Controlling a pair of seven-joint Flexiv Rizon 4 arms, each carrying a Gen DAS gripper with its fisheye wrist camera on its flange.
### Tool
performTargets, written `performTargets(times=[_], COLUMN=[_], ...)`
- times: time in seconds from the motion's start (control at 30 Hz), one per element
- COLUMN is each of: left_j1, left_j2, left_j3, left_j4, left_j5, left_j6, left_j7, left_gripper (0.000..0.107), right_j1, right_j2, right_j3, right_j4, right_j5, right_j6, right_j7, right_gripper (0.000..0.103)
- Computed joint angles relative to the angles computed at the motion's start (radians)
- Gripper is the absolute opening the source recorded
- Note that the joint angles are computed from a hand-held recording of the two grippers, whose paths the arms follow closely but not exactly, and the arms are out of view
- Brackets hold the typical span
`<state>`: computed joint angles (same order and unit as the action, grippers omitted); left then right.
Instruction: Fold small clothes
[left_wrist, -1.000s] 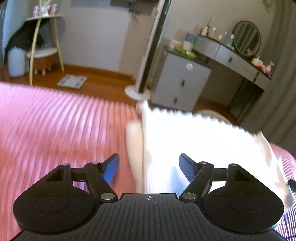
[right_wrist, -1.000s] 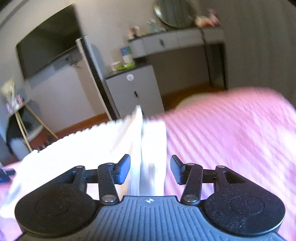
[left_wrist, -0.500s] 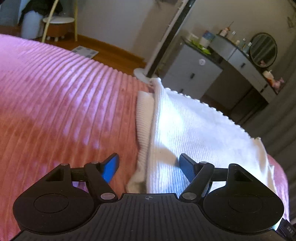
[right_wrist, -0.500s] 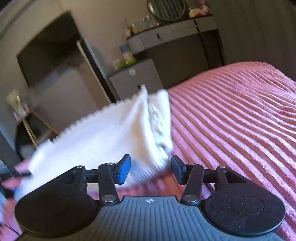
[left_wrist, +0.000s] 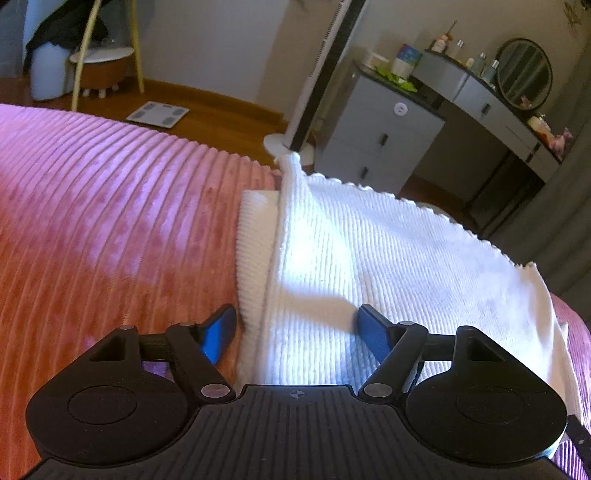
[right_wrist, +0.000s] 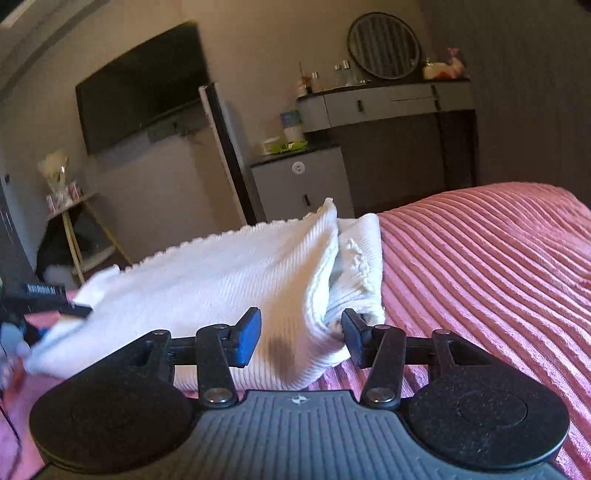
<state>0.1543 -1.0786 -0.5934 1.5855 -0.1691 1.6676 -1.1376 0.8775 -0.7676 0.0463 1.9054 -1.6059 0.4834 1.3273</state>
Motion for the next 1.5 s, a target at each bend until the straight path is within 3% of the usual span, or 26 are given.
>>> performTargets(times=[0.23,0.43,0.5,0.53,0.6,0.67,0.7,0.93,1.03,1.07,1.2,1.27,1.33,1.37,1.43,1.5], left_j1=[0.04,0.081,0.111,0.123,0.136,0.145,0.165,0.206,0.176,0.17,0.162,0.163,0.154,0.154,0.143,0.115], left_j2=[-0.007,-0.017,-0.025,-0.028,-0.026,-0.022,-0.03,-0.069,-0.068,-0.068,-0.065,-0.062,-0.058,-0.06,-0.06,-0.052], left_j3=[-0.041,-0.091,-0.125,-0.138,-0.145,-0.143,-0.163,-0.238,-0.218,-0.215,-0.212,-0.211,-0.203,-0.206,-0.203,-0.18], left_j4=[0.016,0.021,0.027,0.033,0.044,0.054,0.06,0.062,0.044,0.039,0.034,0.038,0.037,0.033,0.021,0.008], left_j5=[0.013,0.005,-0.007,-0.013,-0.018,-0.015,-0.009,-0.064,-0.102,-0.115,-0.161,-0.157,-0.155,-0.156,-0.172,-0.189], left_j6=[-0.013,-0.035,-0.046,-0.042,-0.032,-0.039,-0.06,-0.153,-0.152,-0.154,-0.16,-0.156,-0.154,-0.165,-0.18,-0.178], left_j7=[0.028,0.054,0.061,0.059,0.054,0.056,0.072,0.177,0.178,0.176,0.16,0.176,0.186,0.192,0.193,0.182], left_gripper=[0.062,0.04,0.039,0.039,0.051,0.075,0.076,0.075,0.066,0.059,0.049,0.052,0.06,0.068,0.074,0.075], right_j1=[0.0,0.02,0.024,0.033,0.046,0.053,0.05,0.084,0.12,0.13,0.087,0.048,0.029,0.021,0.011,0.017], right_j2=[-0.009,-0.011,-0.007,-0.005,-0.006,-0.015,-0.018,-0.027,-0.04,-0.042,-0.042,-0.05,-0.046,-0.032,-0.018,-0.022], right_j3=[0.004,-0.002,-0.006,-0.01,-0.012,-0.01,-0.011,-0.003,-0.016,-0.028,-0.035,-0.009,0.009,0.002,0.002,-0.002], right_j4=[-0.004,-0.011,-0.005,-0.004,-0.01,-0.025,-0.029,-0.074,-0.097,-0.098,-0.083,-0.092,-0.083,-0.057,-0.036,-0.046], right_j5=[0.045,0.07,0.054,0.042,0.029,0.034,0.026,0.145,0.16,0.126,-0.002,0.059,0.158,0.144,0.158,0.178], right_j6=[0.005,-0.027,-0.03,-0.045,-0.074,-0.091,-0.084,-0.16,-0.222,-0.228,-0.13,-0.074,-0.048,-0.018,0.006,0.003], right_j7=[0.038,0.029,0.043,0.053,0.039,-0.002,-0.007,-0.132,-0.196,-0.211,-0.186,-0.221,-0.194,-0.134,-0.098,-0.123], right_gripper=[0.03,0.03,0.03,0.03,0.03,0.031,0.031,0.031,0.031,0.031,0.031,0.03,0.018,0.016,0.004,0.003])
